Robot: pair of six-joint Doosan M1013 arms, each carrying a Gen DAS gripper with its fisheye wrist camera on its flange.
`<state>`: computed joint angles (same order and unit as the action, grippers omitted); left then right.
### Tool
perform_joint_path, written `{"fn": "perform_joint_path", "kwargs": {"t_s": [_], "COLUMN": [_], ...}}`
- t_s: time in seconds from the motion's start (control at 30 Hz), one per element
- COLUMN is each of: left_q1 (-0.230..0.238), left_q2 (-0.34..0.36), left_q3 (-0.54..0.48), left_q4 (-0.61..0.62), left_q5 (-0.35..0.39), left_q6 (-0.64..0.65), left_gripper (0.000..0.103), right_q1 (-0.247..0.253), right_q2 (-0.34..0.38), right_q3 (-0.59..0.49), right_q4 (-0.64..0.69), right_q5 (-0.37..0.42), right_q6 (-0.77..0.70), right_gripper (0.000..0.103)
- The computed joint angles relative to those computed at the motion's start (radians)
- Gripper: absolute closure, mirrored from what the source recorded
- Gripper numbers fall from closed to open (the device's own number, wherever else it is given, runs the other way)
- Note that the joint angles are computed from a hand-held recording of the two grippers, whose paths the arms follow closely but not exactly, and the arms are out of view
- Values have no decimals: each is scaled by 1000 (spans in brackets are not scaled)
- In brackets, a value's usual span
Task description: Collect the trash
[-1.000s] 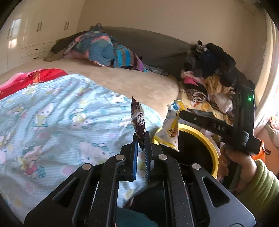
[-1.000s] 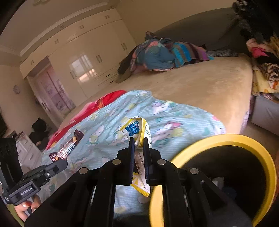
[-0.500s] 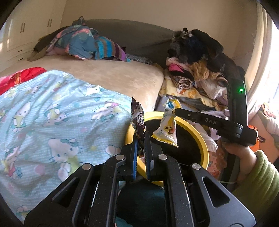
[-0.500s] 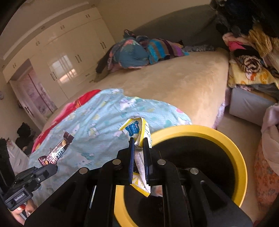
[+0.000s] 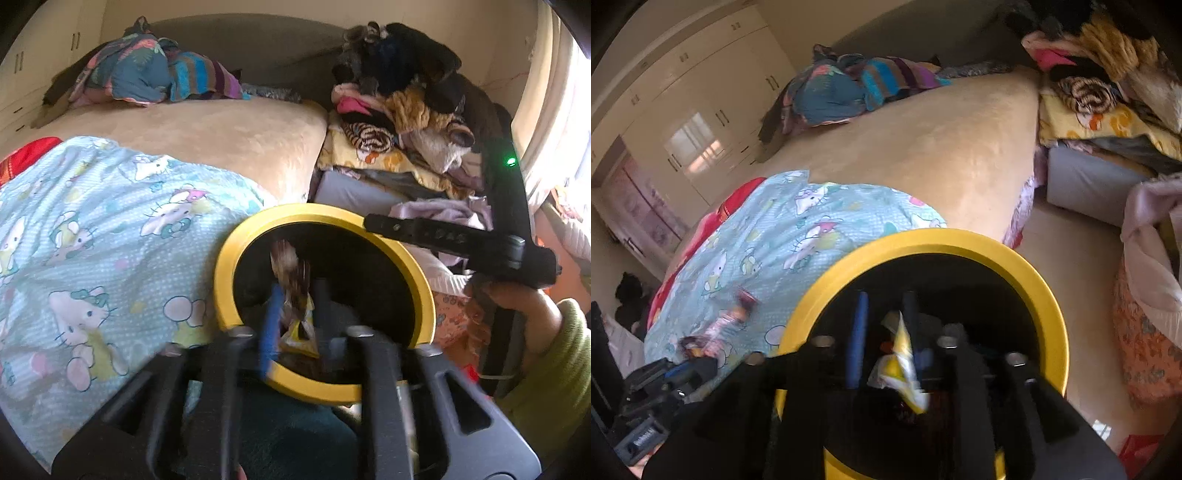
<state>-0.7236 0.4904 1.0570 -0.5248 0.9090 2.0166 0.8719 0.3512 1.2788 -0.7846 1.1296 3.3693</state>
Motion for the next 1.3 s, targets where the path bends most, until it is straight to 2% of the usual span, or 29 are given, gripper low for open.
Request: {"fn": "perform_joint_path", "kwargs": {"t_s": [0.13, 0.2, 0.23, 0.3, 0.43, 0.57, 0.83, 0.9, 1.0, 1.1, 1.2, 1.3], "left_q1": [-2, 1, 5, 14, 33, 48, 82, 82, 80, 77, 87, 94], "left_q2": [3, -6, -10, -19, -47, -80, -174, -205, -237, -264, -283, -291], "left_q3": [-2, 7, 11, 18, 49, 90, 217, 264, 309, 354, 389, 404], "left_q4": [26, 40, 37, 43, 76, 156, 299, 356, 423, 473, 441, 455], "left_q5": [-1, -15, -22, -35, -88, -158, -321, -384, -436, -492, -538, -566], "left_q6": [-8, -23, -28, -45, -93, -188, -350, -390, -437, -456, -441, -476], "left_gripper": [54, 37, 34, 19, 11, 11, 11, 11, 11, 11, 11, 11], "right_q1": [6, 8, 9, 8, 18, 57, 129, 150, 169, 194, 206, 207], "right_q2": [-13, -13, -9, 1, 38, 90, 199, 236, 270, 305, 320, 322], "right_q3": [6, -4, -14, -40, -102, -168, -295, -334, -374, -408, -418, -418], "right_q4": [-12, -14, -12, 4, -3, -89, -287, -362, -430, -533, -591, -593], "right_q5": [13, 20, 25, 39, 54, 101, 193, 230, 248, 300, 326, 327], "right_q6": [15, -5, -23, -71, -142, -178, -178, -171, -208, -252, -278, -283], "right_gripper": [50, 33, 31, 24, 16, 6, 6, 6, 6, 6, 6, 6]}}
